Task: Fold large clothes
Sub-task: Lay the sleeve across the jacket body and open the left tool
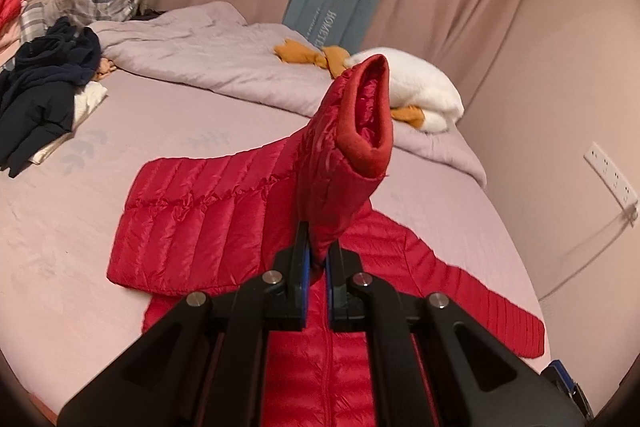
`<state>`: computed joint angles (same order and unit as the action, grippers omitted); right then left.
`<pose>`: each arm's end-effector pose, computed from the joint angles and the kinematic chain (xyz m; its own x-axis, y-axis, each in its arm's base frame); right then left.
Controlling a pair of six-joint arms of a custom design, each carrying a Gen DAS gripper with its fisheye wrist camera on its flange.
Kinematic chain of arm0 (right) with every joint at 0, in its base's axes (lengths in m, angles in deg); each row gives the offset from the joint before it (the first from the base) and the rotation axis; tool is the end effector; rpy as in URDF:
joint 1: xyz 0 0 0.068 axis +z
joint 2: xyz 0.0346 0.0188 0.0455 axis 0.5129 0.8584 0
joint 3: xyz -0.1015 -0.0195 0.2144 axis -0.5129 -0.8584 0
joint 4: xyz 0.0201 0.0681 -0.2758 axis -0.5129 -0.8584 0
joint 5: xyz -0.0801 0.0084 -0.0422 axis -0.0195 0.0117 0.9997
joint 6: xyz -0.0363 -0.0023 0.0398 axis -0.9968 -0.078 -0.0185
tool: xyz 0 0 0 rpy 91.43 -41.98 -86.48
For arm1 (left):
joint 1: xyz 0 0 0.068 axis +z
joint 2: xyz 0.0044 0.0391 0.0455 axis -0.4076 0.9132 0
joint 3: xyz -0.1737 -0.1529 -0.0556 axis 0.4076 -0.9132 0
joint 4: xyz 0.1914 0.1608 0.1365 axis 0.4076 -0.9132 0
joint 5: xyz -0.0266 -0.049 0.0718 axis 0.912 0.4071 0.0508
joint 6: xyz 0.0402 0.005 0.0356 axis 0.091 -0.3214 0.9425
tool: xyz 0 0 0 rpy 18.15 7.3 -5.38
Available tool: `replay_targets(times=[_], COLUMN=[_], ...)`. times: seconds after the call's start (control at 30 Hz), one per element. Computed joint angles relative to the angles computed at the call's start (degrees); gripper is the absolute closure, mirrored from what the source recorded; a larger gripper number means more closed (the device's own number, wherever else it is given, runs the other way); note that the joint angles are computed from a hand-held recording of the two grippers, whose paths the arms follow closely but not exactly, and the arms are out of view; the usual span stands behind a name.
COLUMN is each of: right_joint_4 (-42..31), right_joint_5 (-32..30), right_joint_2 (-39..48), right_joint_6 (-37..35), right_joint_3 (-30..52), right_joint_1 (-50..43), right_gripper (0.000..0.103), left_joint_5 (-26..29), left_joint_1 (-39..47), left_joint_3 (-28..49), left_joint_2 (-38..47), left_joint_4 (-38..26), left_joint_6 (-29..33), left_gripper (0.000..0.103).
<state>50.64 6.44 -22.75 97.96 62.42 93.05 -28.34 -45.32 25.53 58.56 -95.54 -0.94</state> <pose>0.1204 0.1774 0.1721 -0.5345 0.1968 -0.8219 -0.0419 0.9651 0.2583 0.2088 -0.0753 0.1929 -0.5875 -0.3335 -0.7373 -0.0853 0.9316 -0.3534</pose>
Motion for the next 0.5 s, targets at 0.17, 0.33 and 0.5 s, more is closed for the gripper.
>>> replay_targets(times=[0.17, 0.33, 0.5], right_joint_4=[-1.36, -2.79, -4.19], right_joint_5=[0.03, 0.38, 0.21], right_joint_2=[-1.99, -3.71, -5.15], right_joint_6=[0.72, 1.58, 2.54], right_joint_3=[-1.01, -1.84, -2.6], right_joint_1=[-0.12, -0.04, -0.27], right_gripper=[0.052, 0.052, 0.052], left_joint_5=[-0.57, -0.8, -1.29], left_joint_1=[-2.7, -5.16, -7.85], left_joint_3=[0.58, 1.22, 2.3], left_joint_2=[3.9, 8.58, 13.59], left_joint_4=[1.57, 3.27, 4.68], left_joint_6=[-0.48, -1.64, -3.28], left_gripper=[0.098, 0.098, 0.098])
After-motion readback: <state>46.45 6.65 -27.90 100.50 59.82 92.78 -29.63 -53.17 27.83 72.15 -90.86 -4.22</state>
